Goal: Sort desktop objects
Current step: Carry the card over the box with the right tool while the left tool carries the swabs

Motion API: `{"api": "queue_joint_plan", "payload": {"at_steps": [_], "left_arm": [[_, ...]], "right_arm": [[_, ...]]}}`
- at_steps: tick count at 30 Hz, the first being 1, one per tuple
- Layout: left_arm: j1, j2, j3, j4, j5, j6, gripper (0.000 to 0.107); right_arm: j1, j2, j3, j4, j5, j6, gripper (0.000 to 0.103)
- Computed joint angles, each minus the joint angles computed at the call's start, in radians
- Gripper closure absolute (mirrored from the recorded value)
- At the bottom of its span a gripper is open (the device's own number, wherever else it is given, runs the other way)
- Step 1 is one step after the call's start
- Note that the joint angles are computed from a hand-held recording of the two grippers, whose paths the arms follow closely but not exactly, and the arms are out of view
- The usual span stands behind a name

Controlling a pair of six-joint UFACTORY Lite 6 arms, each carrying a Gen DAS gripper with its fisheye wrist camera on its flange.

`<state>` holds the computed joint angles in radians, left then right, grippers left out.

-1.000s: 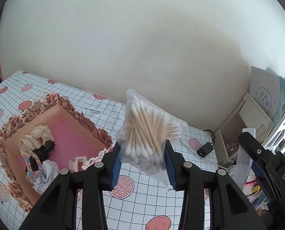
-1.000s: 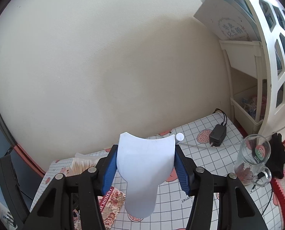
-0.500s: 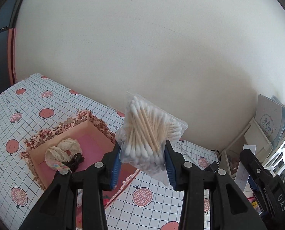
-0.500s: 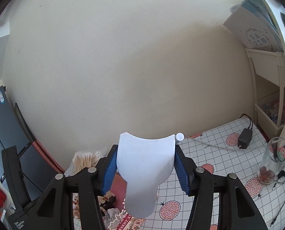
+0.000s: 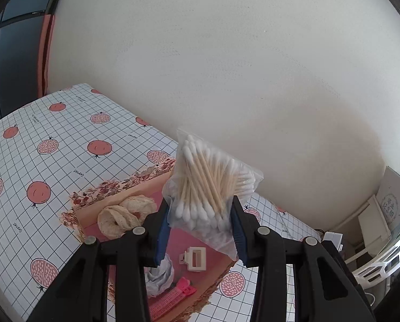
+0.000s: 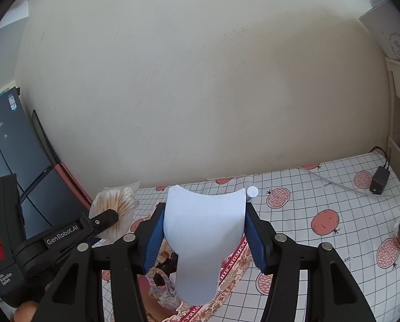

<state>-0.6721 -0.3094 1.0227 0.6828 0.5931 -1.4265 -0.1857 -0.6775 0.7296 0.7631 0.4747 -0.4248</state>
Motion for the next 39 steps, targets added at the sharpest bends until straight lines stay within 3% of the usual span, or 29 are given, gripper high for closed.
{"api": "queue_joint_plan", "payload": {"at_steps": [14, 19, 23, 28, 31, 39], "left_arm": [[0.191, -0.006, -0.099, -0.205, -0.123, 0.227, 0.064], [0.244, 0.031, -0.124, -0.284, -0.167, 0.31, 0.064], [0.275, 0.049, -0.139, -0.329, -0.195, 0.357, 0.064], [0.312, 0.095, -0.145, -0.473, -0.225, 0.499, 0.064], [0.339, 0.133, -0.152, -0.609, -0.251, 0.626, 0.064], [0.36, 0.178, -0.163, -0.701, -0.27, 0.711, 0.064]], "right_arm": [[0.259, 0.15, -0.026, -0.253, -0.185, 0.289, 0.044], [0.288, 0.262, -0.005, -0.192, -0.236, 0.233, 0.044], [0.321, 0.268, -0.023, -0.259, -0.252, 0.308, 0.044], [0.336, 0.362, -0.007, -0.141, -0.3, 0.187, 0.044], [0.355, 0.39, -0.004, -0.165, -0.316, 0.213, 0.044], [0.372, 0.456, 0.019, -0.202, -0.326, 0.248, 0.044]]}}
